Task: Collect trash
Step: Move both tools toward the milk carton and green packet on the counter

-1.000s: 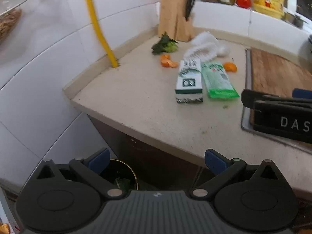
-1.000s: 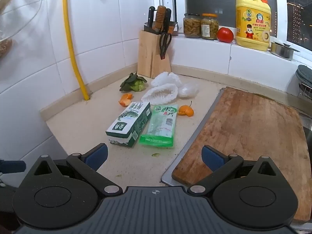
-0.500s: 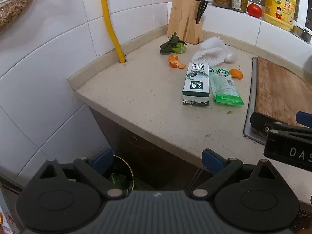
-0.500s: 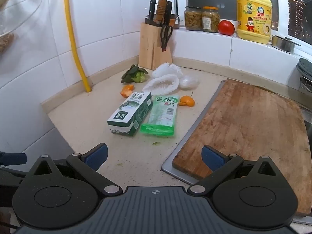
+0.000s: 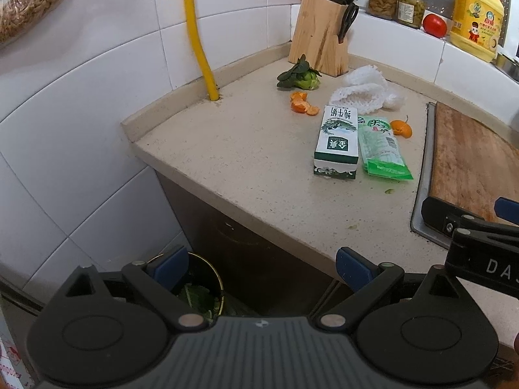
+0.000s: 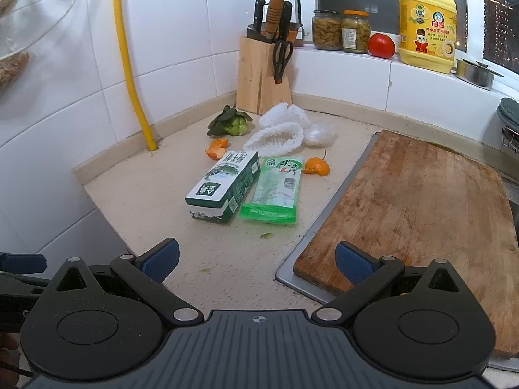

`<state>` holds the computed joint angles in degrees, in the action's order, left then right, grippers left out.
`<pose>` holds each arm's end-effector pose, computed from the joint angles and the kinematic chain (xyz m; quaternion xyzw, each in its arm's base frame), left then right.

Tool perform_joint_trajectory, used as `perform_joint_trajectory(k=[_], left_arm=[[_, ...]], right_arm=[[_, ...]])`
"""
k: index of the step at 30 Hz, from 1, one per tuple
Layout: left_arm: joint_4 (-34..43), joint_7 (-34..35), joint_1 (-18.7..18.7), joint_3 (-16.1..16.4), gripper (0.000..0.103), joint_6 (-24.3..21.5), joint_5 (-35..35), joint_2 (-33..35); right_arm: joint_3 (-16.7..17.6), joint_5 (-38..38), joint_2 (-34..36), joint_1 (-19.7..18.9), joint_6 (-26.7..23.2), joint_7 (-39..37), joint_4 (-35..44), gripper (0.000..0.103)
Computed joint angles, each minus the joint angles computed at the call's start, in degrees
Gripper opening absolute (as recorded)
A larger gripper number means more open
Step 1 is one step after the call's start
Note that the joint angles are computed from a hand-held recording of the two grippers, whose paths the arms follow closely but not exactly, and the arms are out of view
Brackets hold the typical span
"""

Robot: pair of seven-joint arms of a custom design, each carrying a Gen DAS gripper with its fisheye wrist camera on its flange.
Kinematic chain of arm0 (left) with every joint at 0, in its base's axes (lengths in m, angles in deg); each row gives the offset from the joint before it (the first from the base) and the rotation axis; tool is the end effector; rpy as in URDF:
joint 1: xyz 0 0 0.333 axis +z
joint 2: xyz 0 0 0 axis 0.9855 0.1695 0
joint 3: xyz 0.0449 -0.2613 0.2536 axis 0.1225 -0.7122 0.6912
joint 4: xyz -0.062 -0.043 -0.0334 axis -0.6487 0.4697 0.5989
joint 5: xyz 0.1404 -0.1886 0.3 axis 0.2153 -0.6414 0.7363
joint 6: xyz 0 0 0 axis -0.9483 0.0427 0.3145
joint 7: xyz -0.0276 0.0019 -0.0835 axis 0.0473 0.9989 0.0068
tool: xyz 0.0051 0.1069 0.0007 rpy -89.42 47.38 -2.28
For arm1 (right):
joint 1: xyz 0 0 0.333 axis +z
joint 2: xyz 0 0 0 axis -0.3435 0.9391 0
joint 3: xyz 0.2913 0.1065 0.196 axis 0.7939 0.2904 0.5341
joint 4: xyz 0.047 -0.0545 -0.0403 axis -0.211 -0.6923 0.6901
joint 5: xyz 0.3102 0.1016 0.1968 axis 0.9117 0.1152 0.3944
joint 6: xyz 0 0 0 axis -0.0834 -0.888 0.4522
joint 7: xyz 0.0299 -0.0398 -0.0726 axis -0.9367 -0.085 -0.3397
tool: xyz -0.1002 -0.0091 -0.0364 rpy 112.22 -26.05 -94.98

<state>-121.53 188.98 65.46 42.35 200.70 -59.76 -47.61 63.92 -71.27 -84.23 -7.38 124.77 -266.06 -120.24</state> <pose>0.5159 -0.2704 0.5960 -0.3295 0.8789 -0.3201 0.1288 0.3853 0.1279 0.5915 -0.3216 0.8386 -0.4023 0.1775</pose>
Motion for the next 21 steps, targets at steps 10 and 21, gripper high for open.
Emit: perform_joint_trajectory(k=[10,21], left_arm=[[-0.6,0.71,0.25,0.21,0.095,0.51,-0.63,-0.34],[-0.5,1.5,0.63,0.42,0.095,0.6,-1.89,-0.31]], right_arm=[[0.77,0.03,1.05,-0.01,-1.21,1.81,0.67,0.103],[2.21,-0.82,1.21,1.19,-4.39,7.33,1.09,0.103]])
